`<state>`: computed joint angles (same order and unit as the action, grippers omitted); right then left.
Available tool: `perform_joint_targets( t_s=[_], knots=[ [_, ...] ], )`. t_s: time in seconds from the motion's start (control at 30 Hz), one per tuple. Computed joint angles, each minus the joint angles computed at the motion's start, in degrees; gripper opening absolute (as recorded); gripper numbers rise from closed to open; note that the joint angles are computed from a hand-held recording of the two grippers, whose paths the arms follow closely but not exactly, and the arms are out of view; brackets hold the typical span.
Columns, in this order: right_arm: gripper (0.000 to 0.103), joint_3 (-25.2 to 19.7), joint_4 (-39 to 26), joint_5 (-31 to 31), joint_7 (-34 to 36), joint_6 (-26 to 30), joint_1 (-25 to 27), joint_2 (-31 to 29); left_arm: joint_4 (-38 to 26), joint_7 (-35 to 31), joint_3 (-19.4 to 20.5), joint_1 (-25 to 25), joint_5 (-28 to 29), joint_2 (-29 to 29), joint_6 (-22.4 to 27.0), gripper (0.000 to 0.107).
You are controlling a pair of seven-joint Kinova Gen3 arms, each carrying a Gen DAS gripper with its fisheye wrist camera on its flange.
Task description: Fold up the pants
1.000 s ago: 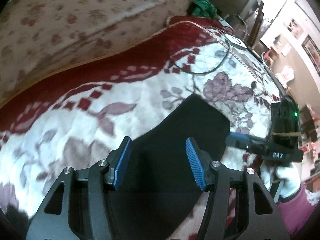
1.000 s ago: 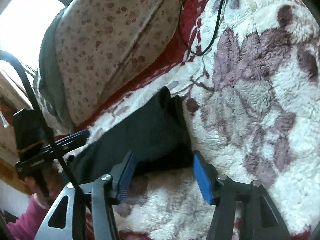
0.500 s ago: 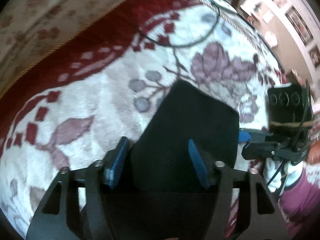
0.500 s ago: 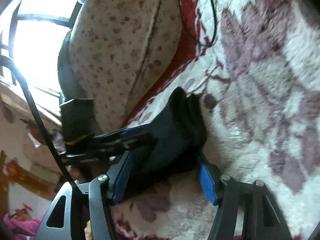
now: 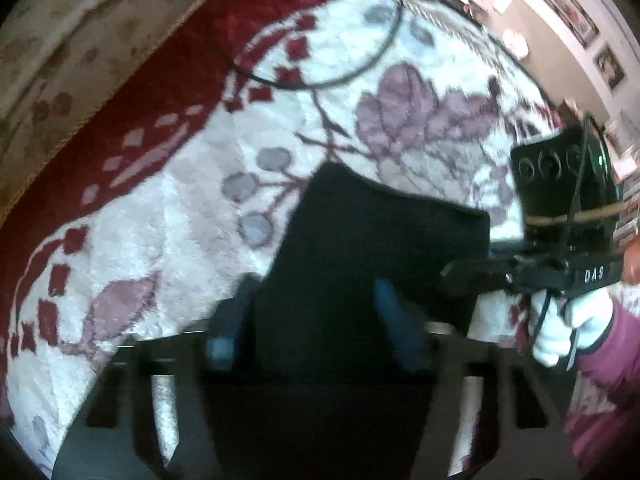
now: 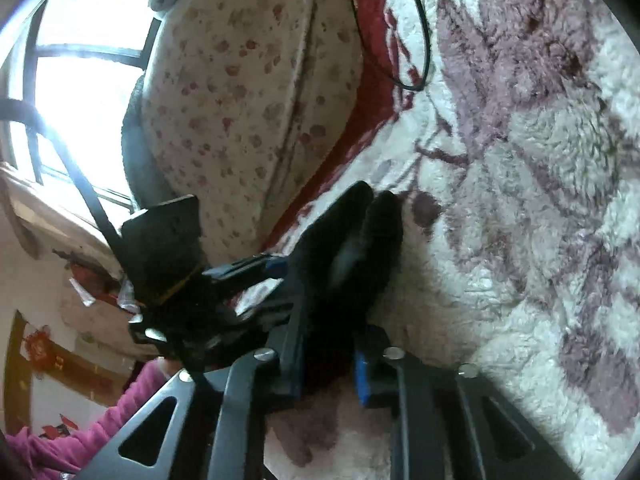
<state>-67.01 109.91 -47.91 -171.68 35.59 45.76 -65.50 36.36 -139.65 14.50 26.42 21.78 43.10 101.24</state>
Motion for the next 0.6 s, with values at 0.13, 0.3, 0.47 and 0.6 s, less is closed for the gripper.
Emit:
perform_joint_targets(
  t_s=[0.13,0.3,0.47,0.6],
  knots=[
    [0.015,0.3,0.4,0.1,0.2,-2.3,-0.3,-1.0,0.4,1.7,0.3,-1.6,2.0,-0.3,-0.9,0.011],
    [0.015,0.8,-2.2,2.6,2.0,-4.0,0.5,-0.6,3.9,-0.6,1.6,-5.0,5.0,-3.7,-3.2,0.009],
    [0.015,1.0,-7.4,6.1,6.1,-5.8,2.1,2.4,1.6,0.1,2.8,-10.1,10.3,-5.1,-0.8,0.009],
    [0.015,-1.8,-13.2,8.3,12.0,-8.3,4.6,7.9,0.3,0.4,3.3,-15.2,14.6,-6.6,1.3,0.009]
  ],
)
